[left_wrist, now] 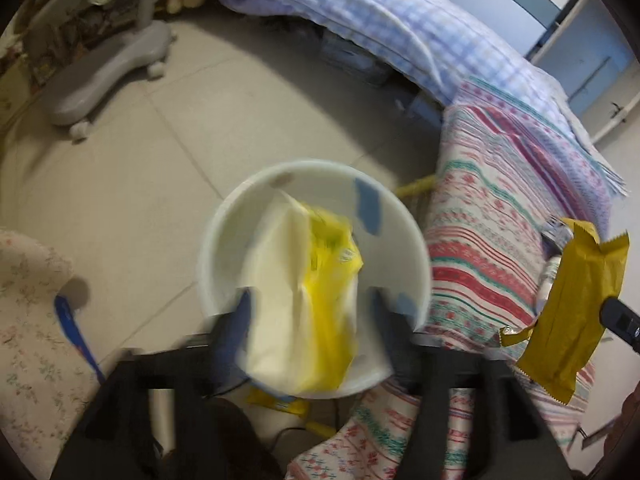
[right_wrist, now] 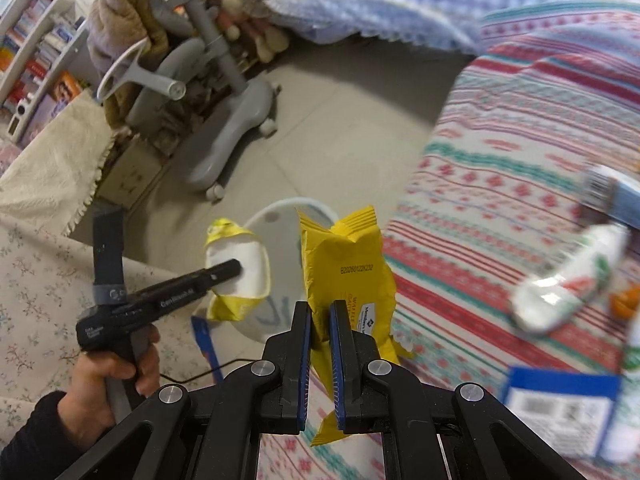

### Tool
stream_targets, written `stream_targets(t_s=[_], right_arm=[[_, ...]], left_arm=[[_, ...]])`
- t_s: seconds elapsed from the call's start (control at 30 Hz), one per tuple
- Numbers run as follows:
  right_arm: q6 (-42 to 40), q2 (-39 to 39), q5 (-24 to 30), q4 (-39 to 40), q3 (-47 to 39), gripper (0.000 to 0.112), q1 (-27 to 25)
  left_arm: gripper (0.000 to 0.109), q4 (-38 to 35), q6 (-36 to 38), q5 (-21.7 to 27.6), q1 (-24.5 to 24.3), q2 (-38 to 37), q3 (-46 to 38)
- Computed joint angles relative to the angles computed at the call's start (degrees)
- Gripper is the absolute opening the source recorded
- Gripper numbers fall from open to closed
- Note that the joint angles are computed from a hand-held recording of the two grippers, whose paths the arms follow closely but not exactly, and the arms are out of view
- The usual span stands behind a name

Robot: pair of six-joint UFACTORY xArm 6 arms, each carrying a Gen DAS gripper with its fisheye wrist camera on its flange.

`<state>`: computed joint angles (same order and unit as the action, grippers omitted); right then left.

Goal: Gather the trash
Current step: 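Carry the paper bag and yellow wrapper to the wastebasket and release both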

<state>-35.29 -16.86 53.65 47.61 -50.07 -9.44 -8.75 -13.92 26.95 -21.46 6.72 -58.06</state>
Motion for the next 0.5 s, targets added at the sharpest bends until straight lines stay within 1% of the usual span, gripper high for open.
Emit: stream_targets(t_s=[0.2,0.27,0.4,0.5], right_arm=[[-0.27,5.16,-1.90,3.49,-3.31,0.008,3.91],[-0.57,6.91,-2.37,4.89,-4.39,0.008,4.98],[-0.19,10.20,-3.48,6.94,-6.52,0.008,7.63],[-0.07,12.66,-3.59,9.25,-8.06,0.008,9.35]], left_arm=[[0.083,16.85,-12.58,1.73,2.33,-4.54,3.00],[0.085,20.03,-14.93,3.01,3.31,-5.87,3.76],[0.085,24.61,-18.05,3.29,4.74,-7.82,4.93],[0.086,25.11,-18.14,3.02,5.43,-8.47,5.53]])
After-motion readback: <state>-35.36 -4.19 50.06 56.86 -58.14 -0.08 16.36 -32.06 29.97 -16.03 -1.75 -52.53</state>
